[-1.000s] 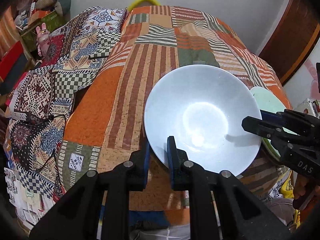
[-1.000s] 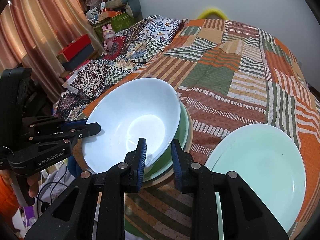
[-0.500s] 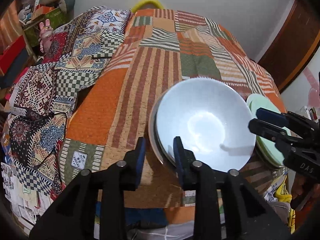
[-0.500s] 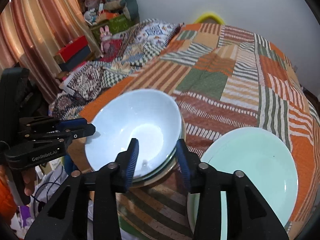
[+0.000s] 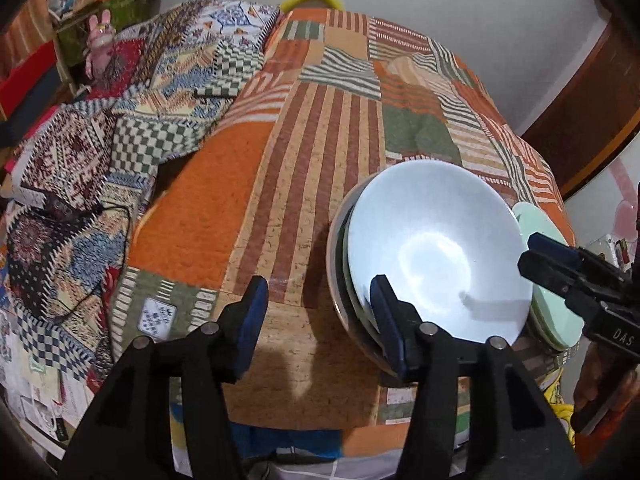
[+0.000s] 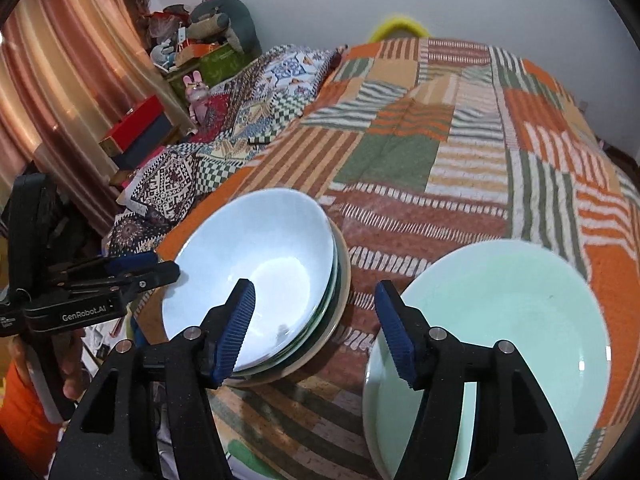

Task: Organize plates and bowls
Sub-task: 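Lift the nested bowl stack with both grippers and carry it over the plates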

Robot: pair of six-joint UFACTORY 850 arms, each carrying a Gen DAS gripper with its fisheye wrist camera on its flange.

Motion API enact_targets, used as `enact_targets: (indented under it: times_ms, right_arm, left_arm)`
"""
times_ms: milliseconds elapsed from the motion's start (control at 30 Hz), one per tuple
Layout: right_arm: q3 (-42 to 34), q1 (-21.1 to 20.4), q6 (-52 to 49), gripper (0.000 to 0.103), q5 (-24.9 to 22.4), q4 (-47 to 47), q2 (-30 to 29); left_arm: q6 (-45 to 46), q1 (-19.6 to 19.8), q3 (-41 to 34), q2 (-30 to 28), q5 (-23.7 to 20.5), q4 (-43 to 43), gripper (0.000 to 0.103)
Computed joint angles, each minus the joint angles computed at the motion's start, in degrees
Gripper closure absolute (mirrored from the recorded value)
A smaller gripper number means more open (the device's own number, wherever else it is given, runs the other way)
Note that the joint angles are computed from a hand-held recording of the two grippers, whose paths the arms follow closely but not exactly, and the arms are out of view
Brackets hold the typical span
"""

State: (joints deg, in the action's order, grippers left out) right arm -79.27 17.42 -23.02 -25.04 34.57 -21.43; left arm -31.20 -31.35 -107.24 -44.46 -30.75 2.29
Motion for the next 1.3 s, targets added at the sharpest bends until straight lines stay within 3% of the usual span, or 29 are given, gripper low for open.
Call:
enact_targets:
  times_ms: [400, 567, 767, 1067, 1300]
  right_arm:
    - [-1.2, -0.2, -2.0, 0.048, -2.6, 3.9, -2.2]
    - [-2.1, -0.5, -2.2, 0.06, -4.8, 3.8, -3.4]
    - [-1.4, -0.6, -4.0, 0.061, -4.7, 6.2, -3.1]
    - [-2.1, 0.2, 1.0, 0.062, -4.4, 1.8, -3.1]
    - [-1.7, -0.5, -0.6, 0.062, -4.6, 5.7, -2.9]
  left_arm:
    - [7.4, 1.2, -0.6, -2.0, 2.3, -9.3, 0.051]
    - [13.4, 1.8, 0.2, -1.8, 3.4, -17.1, 0.061]
    - [16.7, 1.6, 0.0, -2.0, 3.7, -19.6, 0.075]
    - [8.3, 0.9, -2.4, -2.9, 0.6, -12.6, 0.075]
    - [1.4, -0.5, -3.4, -2.4, -1.7, -4.6, 0.075]
